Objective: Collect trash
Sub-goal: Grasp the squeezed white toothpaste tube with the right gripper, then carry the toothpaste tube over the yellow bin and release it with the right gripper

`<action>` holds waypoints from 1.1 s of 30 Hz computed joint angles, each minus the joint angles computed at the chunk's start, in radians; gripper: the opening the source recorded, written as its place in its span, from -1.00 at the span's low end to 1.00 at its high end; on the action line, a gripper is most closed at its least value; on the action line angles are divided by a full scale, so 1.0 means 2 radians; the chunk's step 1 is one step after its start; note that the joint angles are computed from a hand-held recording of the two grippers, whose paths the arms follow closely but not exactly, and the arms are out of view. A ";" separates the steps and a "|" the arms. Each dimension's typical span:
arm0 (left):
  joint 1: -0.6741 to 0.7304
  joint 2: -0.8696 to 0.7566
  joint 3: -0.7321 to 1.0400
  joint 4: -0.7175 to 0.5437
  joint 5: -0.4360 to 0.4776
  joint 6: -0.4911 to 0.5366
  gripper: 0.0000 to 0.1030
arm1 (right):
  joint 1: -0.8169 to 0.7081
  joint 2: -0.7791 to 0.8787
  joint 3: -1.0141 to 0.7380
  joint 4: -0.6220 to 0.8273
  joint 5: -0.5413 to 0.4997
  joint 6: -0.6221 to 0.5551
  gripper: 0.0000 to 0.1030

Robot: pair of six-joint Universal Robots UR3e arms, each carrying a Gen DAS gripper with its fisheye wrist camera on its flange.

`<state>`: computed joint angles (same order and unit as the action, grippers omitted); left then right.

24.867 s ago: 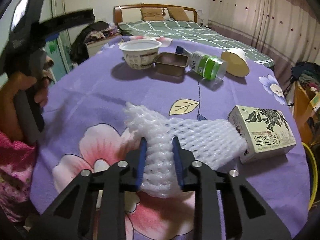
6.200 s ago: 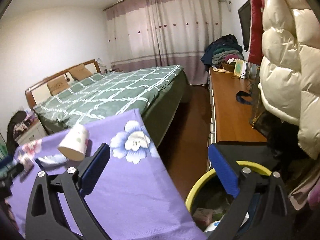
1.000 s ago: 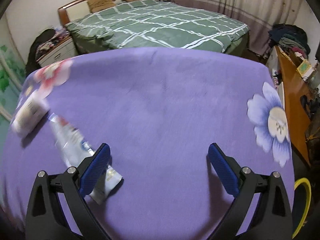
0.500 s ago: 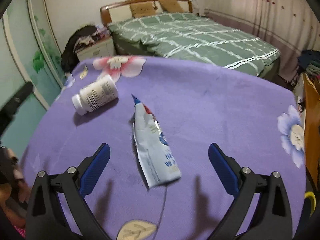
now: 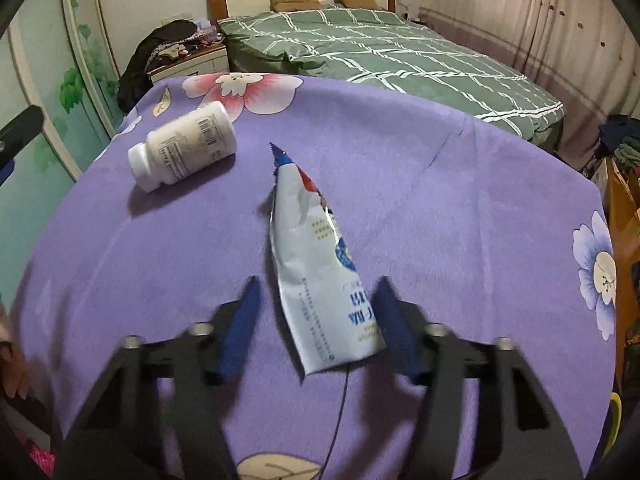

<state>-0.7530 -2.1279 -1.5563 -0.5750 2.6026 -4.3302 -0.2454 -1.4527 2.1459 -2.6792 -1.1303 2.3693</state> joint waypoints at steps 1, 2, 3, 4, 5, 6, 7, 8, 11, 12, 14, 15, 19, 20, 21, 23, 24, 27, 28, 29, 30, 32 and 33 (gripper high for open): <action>0.000 0.000 0.000 -0.002 0.000 -0.001 0.90 | -0.004 -0.006 0.003 0.004 0.001 -0.001 -0.22; -0.001 0.001 0.001 -0.004 0.000 -0.002 0.90 | -0.008 -0.011 0.007 0.008 0.004 -0.001 -0.24; -0.001 0.000 0.002 -0.005 0.000 -0.002 0.90 | -0.015 -0.018 0.012 0.016 0.009 -0.004 -0.28; -0.002 0.001 0.001 -0.005 -0.001 -0.001 0.90 | -0.027 -0.029 0.017 0.029 0.016 -0.010 -0.31; -0.002 0.000 0.002 -0.004 -0.002 0.001 0.90 | -0.035 -0.037 0.020 0.041 0.022 -0.014 -0.32; -0.002 0.000 0.002 -0.003 -0.002 0.001 0.90 | -0.048 -0.048 0.024 0.057 0.029 -0.022 -0.35; -0.002 -0.001 0.003 -0.003 -0.003 0.003 0.90 | -0.063 -0.062 0.029 0.076 0.038 -0.031 -0.39; -0.001 -0.001 0.003 0.000 -0.004 0.006 0.90 | -0.077 -0.077 0.034 0.092 0.046 -0.041 -0.41; -0.002 -0.004 0.003 0.007 -0.006 0.013 0.90 | -0.131 -0.126 0.043 0.162 0.075 -0.080 -0.42; -0.003 -0.004 0.003 0.008 -0.006 0.013 0.90 | -0.155 -0.144 0.046 0.191 0.087 -0.098 -0.42; -0.004 -0.006 0.006 0.006 -0.006 0.015 0.90 | -0.203 -0.179 0.050 0.244 0.108 -0.132 -0.42; -0.004 -0.006 0.006 0.008 -0.007 0.018 0.90 | -0.238 -0.199 0.051 0.282 0.121 -0.159 -0.42; -0.008 -0.009 0.011 0.006 -0.007 0.020 0.90 | -0.349 -0.237 0.045 0.372 0.147 -0.230 -0.42; -0.008 -0.010 0.012 0.007 -0.007 0.021 0.90 | -0.383 -0.241 0.043 0.381 0.151 -0.244 -0.42; -0.009 -0.011 0.014 0.007 -0.008 0.023 0.90 | -0.402 -0.241 0.043 0.379 0.152 -0.249 -0.42; -0.009 -0.012 0.015 0.011 -0.009 0.028 0.90 | -0.453 -0.225 0.033 0.368 0.157 -0.249 -0.41; -0.009 -0.012 0.014 0.017 -0.011 0.034 0.90 | -0.476 -0.211 0.026 0.354 0.158 -0.243 -0.40; -0.011 -0.020 0.025 0.023 -0.013 0.049 0.90 | -0.522 -0.152 0.003 0.284 0.153 -0.197 -0.39; -0.010 -0.023 0.027 0.026 -0.016 0.055 0.90 | -0.529 -0.127 -0.006 0.249 0.147 -0.174 -0.38; -0.010 -0.028 0.035 0.027 -0.021 0.063 0.90 | -0.532 -0.107 -0.012 0.218 0.139 -0.156 -0.36; -0.009 -0.032 0.042 0.026 -0.026 0.070 0.90 | -0.531 -0.078 -0.022 0.177 0.124 -0.129 -0.32; -0.007 -0.040 0.052 0.029 -0.036 0.083 0.90 | -0.525 -0.041 -0.039 0.138 0.104 -0.103 -0.22; -0.006 -0.043 0.057 0.029 -0.040 0.089 0.90 | -0.522 -0.025 -0.043 0.114 0.096 -0.088 -0.16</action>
